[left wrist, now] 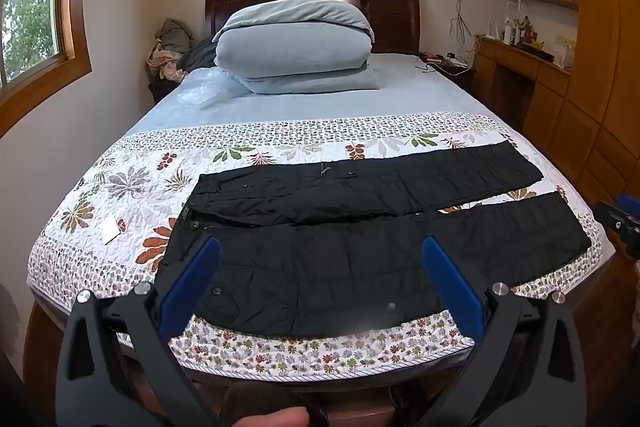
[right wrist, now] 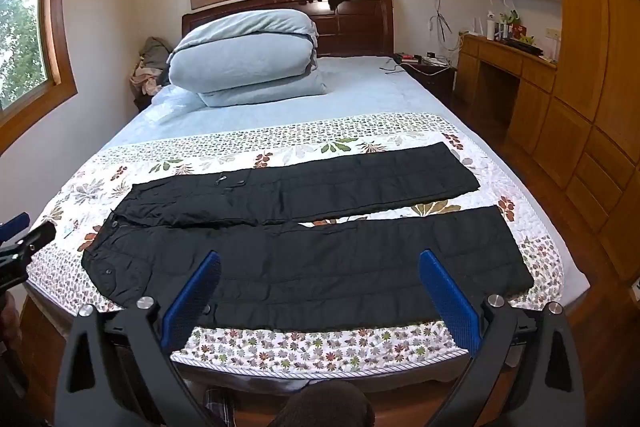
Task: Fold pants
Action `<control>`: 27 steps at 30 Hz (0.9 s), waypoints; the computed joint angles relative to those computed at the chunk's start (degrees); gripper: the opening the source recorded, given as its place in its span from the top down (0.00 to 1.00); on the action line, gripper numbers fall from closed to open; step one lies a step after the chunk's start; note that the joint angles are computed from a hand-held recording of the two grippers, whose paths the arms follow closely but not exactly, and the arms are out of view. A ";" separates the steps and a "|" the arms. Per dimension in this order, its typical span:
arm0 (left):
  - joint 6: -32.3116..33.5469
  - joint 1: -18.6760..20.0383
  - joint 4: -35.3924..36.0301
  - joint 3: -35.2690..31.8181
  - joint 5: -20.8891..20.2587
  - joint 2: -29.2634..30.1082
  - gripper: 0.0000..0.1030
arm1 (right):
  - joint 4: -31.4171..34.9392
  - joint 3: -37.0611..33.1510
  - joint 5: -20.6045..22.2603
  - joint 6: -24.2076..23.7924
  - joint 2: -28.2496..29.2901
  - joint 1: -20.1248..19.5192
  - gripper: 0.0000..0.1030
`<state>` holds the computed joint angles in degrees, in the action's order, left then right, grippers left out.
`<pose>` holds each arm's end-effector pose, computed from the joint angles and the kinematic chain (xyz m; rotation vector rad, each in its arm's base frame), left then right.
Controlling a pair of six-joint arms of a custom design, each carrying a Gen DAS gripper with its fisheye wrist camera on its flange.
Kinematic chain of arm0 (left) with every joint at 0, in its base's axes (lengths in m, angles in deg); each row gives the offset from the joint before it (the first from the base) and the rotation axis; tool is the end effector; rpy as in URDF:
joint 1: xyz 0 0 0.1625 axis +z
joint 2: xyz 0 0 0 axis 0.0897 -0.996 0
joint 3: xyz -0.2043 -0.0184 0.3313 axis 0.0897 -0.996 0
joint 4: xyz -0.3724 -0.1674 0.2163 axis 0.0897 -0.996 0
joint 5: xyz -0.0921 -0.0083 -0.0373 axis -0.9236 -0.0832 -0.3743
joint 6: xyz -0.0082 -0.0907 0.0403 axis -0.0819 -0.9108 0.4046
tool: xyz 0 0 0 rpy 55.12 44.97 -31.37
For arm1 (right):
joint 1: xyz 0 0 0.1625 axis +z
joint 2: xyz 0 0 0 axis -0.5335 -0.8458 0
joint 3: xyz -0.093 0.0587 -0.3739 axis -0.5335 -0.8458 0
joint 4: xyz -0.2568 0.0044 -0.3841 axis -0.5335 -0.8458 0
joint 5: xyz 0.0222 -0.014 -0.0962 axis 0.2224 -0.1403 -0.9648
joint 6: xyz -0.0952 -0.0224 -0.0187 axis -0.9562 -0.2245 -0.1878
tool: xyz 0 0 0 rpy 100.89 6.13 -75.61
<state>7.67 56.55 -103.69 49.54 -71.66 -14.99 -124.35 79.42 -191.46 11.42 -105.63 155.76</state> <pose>-0.1406 -0.6888 0.5195 0.6056 2.1761 -1.0123 0.4879 -0.6447 0.1532 0.2684 -2.1591 1.1323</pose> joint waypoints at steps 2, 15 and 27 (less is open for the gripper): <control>0.11 0.04 -0.38 0.07 -0.19 -0.02 0.02 | -0.31 -0.02 -0.01 -0.13 0.05 0.02 0.03; 0.31 0.04 -0.58 0.54 -0.14 -0.37 0.02 | 0.53 0.72 1.86 1.35 -0.72 -0.23 0.03; 0.77 0.65 -1.96 2.01 -0.57 -0.88 0.02 | -0.11 0.62 1.70 0.74 -0.51 -0.22 0.03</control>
